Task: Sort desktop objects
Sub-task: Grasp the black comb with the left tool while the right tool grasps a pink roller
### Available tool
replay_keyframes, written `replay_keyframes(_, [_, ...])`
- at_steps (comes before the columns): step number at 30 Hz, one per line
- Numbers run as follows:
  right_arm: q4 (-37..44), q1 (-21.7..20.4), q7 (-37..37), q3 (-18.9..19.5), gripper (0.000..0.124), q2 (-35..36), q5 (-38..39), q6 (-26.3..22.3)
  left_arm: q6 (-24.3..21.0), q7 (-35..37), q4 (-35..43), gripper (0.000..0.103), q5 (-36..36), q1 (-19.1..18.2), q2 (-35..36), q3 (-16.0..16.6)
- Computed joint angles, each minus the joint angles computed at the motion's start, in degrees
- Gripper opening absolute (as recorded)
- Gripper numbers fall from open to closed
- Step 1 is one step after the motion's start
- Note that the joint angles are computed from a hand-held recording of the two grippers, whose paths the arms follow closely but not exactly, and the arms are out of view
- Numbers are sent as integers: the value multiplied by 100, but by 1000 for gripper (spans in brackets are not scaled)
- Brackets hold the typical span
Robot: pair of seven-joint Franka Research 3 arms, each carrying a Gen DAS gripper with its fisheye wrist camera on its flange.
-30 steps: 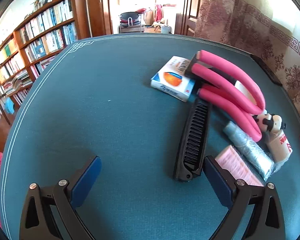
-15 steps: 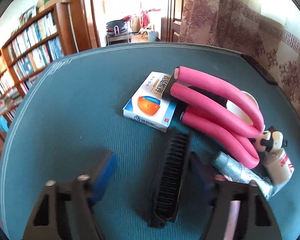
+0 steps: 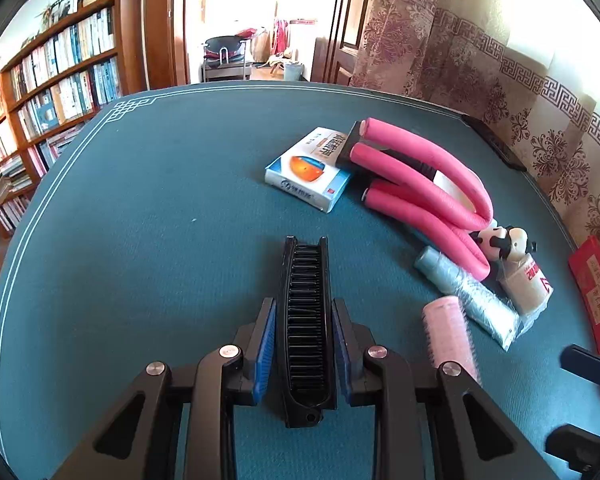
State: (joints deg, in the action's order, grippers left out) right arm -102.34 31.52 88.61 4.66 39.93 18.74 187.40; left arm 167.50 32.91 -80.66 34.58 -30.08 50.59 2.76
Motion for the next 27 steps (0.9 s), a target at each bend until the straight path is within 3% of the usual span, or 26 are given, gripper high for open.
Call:
replay_keyframes(6, [1231,770,415,-860,62,697,-266,-889,430,-959,-908,28,468,-536,-479,811])
replay_keyframes(12, [2629,1188,1363,-1597,47,1564,-821,-1919,838,-1503,-1334,28,851,-651,-660,1077])
replay_keyframes(14, [2735,1421,1717,-1953,38,1670,-1082,-1962,854,-1556,-1332,28,898,-669,-653,1108])
replay_keyframes(18, [2478,1422,1955,-1946,32,1529,-1383,-1808,866,-1550,-1195,28,899,-588,-571,1025])
replay_keyframes(22, [1648,1273,1966,-1627,31,1028,-1535,-1206,1068,-1507,-1321,28,829,-544,-630,977])
replay_keyframes(27, [762,1367,1850,-1655,31,510,-1361,-539,1074,-1540,-1417,28,776,-784,-719,1146])
